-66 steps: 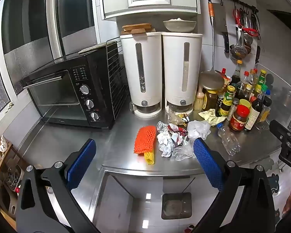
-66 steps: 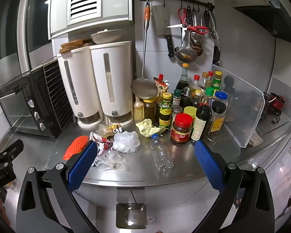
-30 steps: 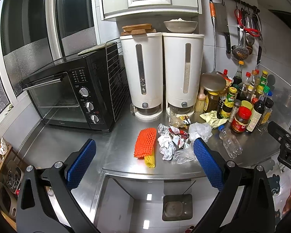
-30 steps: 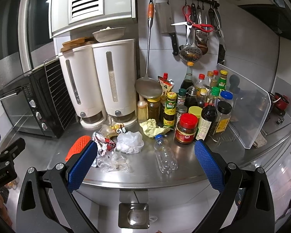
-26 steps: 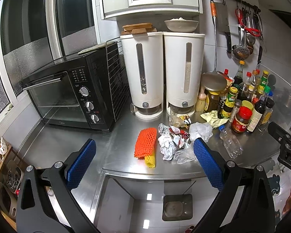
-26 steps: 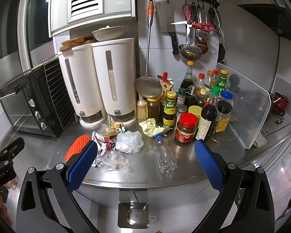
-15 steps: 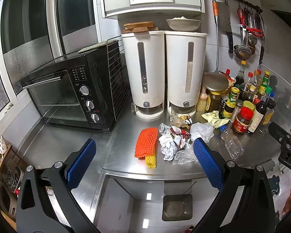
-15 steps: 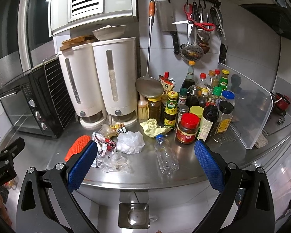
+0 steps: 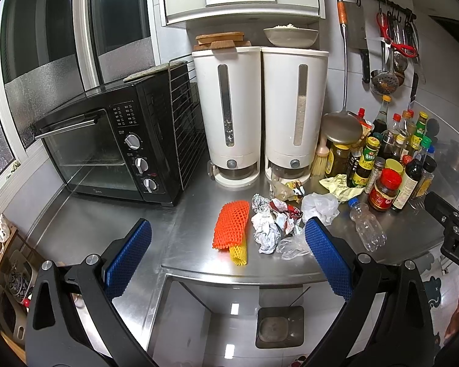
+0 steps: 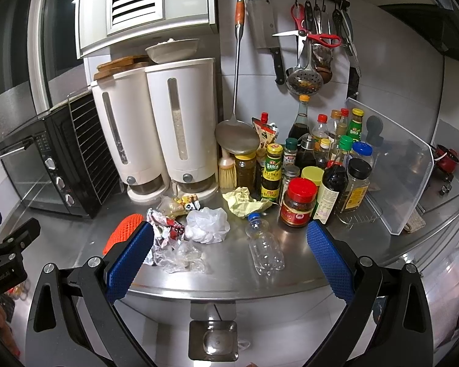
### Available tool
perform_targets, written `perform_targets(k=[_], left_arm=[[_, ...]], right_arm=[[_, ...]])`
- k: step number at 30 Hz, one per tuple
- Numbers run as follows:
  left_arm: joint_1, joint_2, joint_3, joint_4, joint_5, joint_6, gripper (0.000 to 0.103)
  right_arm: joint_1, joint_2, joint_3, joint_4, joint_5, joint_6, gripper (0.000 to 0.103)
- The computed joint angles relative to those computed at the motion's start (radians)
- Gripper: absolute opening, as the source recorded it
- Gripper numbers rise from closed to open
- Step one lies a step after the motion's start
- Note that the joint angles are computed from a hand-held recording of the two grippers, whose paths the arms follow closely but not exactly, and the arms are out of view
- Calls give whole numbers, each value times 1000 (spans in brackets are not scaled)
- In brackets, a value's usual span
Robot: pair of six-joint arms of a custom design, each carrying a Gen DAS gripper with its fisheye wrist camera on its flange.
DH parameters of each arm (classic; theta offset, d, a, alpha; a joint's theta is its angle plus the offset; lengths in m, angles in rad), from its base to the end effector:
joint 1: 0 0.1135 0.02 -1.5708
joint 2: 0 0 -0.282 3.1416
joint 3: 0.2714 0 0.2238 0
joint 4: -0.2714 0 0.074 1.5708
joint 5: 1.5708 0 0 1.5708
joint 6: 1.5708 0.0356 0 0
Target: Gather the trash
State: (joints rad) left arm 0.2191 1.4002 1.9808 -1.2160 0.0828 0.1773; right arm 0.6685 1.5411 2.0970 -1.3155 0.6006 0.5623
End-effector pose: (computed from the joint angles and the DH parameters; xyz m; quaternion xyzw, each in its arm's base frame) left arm 0.2033 0.0422 0.4949 0.0000 0.8920 0.0525 0.4489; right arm 0.1993 0.1318 0.4889 0.0700 0.8827 -0.0044 0.4647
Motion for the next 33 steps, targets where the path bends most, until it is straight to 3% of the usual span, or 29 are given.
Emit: perform_targets(k=[5, 14, 21, 26, 31, 33], left_arm=[[20, 9, 18, -13, 15, 4, 95], [-5, 60, 19, 18, -15, 3, 95], [5, 143, 18, 55, -4, 33, 95], [12, 219, 18, 69, 39, 30, 95], [-6, 276, -16, 111, 17, 26, 90], [-1, 299, -22, 123, 17, 28, 87]], right_arm=[[-34, 7, 0, 39, -44, -21, 100], [-156, 55, 8, 93, -217, -68, 100], [-263, 85, -63, 164, -369, -65, 100], [-316, 125, -78, 186, -413, -85, 100], [-368, 163, -117, 239, -513, -125, 100], [-358, 182, -129, 263, -528, -144, 95]])
